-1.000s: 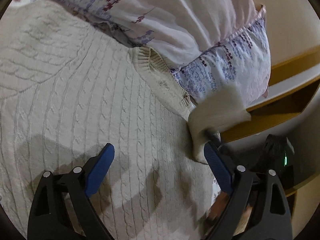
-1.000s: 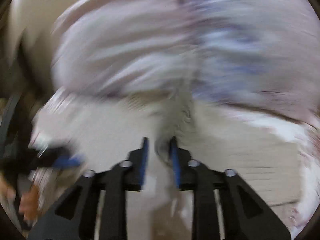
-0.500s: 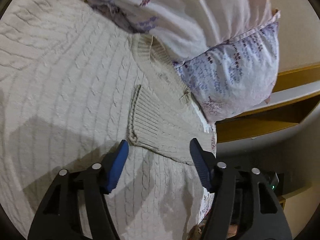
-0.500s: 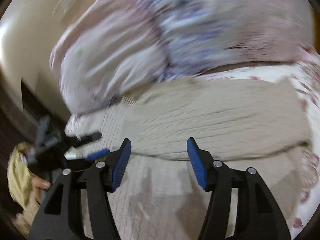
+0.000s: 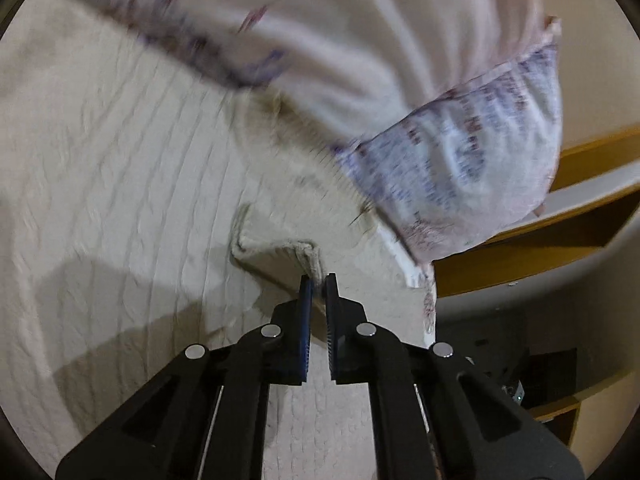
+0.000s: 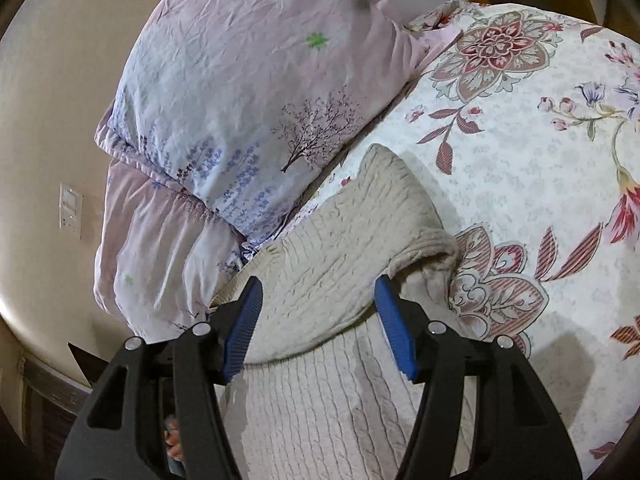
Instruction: Fold small clothes
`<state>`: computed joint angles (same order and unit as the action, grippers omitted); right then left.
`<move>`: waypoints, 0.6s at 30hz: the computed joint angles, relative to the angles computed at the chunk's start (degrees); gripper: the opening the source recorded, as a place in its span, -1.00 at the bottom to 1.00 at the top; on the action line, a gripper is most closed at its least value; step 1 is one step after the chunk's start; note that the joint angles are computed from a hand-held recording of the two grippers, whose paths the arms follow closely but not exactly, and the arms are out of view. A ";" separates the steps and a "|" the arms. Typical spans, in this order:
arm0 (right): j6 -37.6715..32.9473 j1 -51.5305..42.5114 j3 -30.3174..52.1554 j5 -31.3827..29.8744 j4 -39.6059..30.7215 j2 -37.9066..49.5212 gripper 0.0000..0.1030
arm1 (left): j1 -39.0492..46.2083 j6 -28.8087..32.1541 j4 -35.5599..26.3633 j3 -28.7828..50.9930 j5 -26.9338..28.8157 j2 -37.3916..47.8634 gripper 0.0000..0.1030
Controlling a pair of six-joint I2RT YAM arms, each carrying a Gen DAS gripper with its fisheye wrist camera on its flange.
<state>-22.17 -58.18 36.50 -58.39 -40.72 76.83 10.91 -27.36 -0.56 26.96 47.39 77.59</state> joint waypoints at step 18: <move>20.22 41.92 -9.65 22.84 13.34 -18.37 0.25 | 12.38 17.97 -15.59 2.67 -2.35 2.09 -0.77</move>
